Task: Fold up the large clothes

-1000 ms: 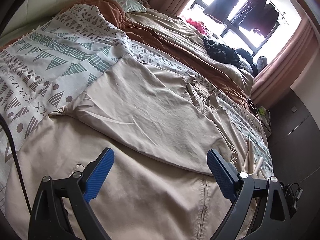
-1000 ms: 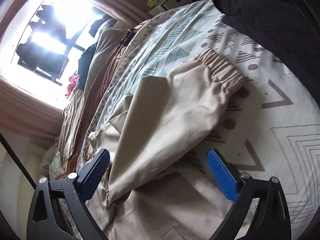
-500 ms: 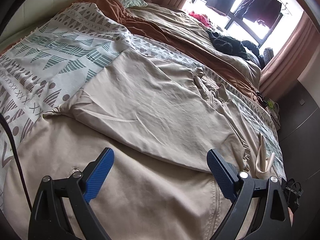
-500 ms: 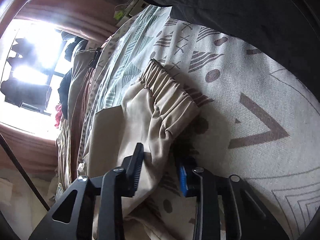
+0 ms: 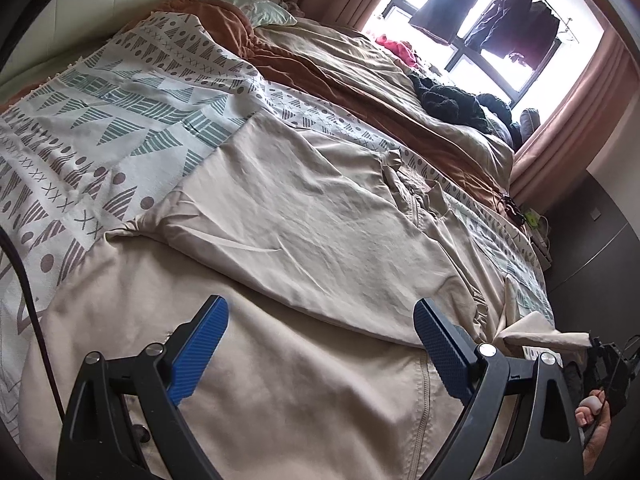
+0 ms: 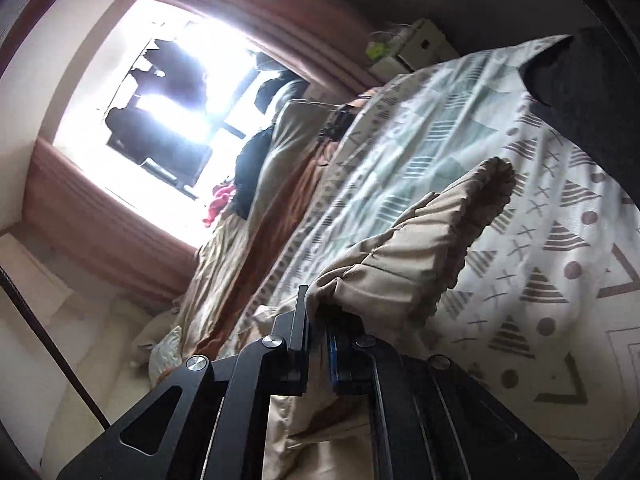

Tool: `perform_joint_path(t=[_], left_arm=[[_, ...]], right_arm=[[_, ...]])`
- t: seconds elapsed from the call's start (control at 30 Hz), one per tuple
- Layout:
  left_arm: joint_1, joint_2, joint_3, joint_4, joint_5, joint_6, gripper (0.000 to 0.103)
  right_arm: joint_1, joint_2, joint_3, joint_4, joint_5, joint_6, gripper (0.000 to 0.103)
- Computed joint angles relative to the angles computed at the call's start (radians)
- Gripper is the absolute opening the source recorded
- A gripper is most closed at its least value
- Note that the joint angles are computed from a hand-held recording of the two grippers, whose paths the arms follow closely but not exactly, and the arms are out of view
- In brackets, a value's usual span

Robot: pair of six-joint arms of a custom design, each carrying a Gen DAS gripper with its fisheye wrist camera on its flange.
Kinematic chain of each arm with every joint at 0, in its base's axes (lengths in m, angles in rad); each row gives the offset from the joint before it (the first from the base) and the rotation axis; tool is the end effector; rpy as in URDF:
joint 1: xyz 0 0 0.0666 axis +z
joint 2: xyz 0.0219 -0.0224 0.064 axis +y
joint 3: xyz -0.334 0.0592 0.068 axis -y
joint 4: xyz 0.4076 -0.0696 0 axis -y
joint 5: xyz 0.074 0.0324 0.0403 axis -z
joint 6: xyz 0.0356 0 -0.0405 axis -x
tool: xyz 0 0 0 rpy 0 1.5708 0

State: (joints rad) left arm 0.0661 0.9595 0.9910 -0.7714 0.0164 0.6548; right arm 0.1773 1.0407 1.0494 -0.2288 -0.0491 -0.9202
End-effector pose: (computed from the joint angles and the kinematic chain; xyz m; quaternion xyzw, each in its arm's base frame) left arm 0.3733 0.0237 0.3819 -0.3196 0.8573 -0.1243 0.3841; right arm 0.4192 0.0765 0.4326 0.2689 0.7326 0.3423 0.5232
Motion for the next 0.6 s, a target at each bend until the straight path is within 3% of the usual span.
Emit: perform_joint_path(t=[0.3,0.6], left_arm=[[0.094,-0.057,-0.039,0.012,0.09,0.023,0.096],[0.214,-0.094,-0.076,0.03,0.181,0.052,0.096]], right_arm=[[0.225,0.028,0.095,0.052,0.051,0.118,0.004],[0.377,0.236,0.306,-0.004,0.064,0.184,0.004]])
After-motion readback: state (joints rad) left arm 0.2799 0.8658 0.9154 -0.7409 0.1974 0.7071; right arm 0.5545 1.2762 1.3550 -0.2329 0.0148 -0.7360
